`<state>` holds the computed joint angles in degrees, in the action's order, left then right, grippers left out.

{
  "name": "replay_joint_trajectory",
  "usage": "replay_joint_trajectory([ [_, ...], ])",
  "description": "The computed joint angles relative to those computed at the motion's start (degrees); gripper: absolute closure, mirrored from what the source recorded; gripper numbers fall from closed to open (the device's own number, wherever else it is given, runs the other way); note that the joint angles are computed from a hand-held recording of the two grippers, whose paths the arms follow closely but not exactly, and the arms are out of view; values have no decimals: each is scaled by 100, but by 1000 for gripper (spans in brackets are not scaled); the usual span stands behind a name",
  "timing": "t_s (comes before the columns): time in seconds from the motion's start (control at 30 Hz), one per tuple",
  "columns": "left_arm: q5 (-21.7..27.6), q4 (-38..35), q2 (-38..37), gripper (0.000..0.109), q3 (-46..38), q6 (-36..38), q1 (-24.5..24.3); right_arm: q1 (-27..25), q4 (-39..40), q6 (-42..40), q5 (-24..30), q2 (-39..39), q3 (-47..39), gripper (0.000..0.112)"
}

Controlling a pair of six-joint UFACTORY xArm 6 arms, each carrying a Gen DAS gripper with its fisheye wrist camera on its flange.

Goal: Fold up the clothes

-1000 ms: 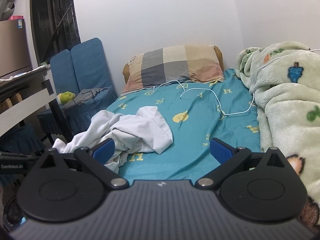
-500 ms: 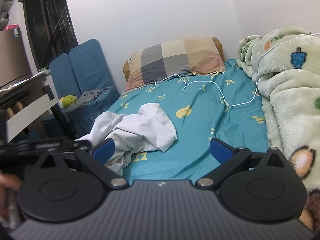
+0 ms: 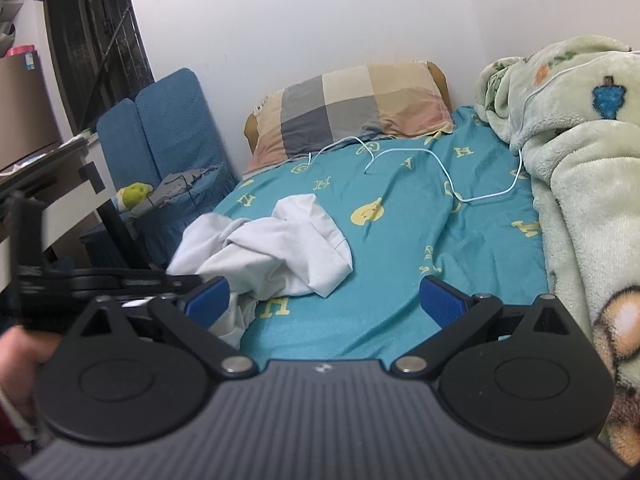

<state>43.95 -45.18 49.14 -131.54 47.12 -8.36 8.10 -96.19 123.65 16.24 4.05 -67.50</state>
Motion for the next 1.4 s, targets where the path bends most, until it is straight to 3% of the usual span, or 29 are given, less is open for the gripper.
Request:
replay_joint_trajectory([
  [0.1, 34, -696, -1093, 99, 1324, 871, 170, 42, -120, 84, 102, -86, 59, 9],
  [0.23, 525, -1237, -2329, 99, 2648, 1568, 478, 100, -141, 59, 192, -201, 150, 9],
  [0.4, 1404, -935, -3370, 99, 3927, 1687, 837, 161, -150, 62, 237, -382, 258, 9],
  [0.53, 1385, -451, -3688, 98, 4603, 1681, 840, 209, -276, 174, 179, -498, 323, 9],
  [0.7, 1499, -401, -3517, 95, 4485, 1424, 854, 185, -112, 55, -59, -496, 350, 9],
  [0.77, 1543, -391, -3473, 87, 4407, 1388, 870, 148, 4, -10, -181, -464, 342, 9],
  [0.83, 1472, -342, -3479, 65, 4392, 1271, 866, 122, 123, -46, -274, -410, 313, 9],
  [0.93, 1316, -290, -3445, 46, 4329, 1029, 858, 81, 256, -62, -412, -340, 273, 9],
  [1.07, 1110, -205, -3134, 31, 3924, 423, 824, 35, 236, 47, -569, -283, 226, 9],
  [1.3, 340, 251, -2380, 29, 3041, -1005, 567, -160, 387, 155, -1132, -128, 166, 9],
  [1.4, 193, 229, -2241, 29, 2907, -1442, 557, -292, -12, 849, -1443, -23, 87, 10],
])
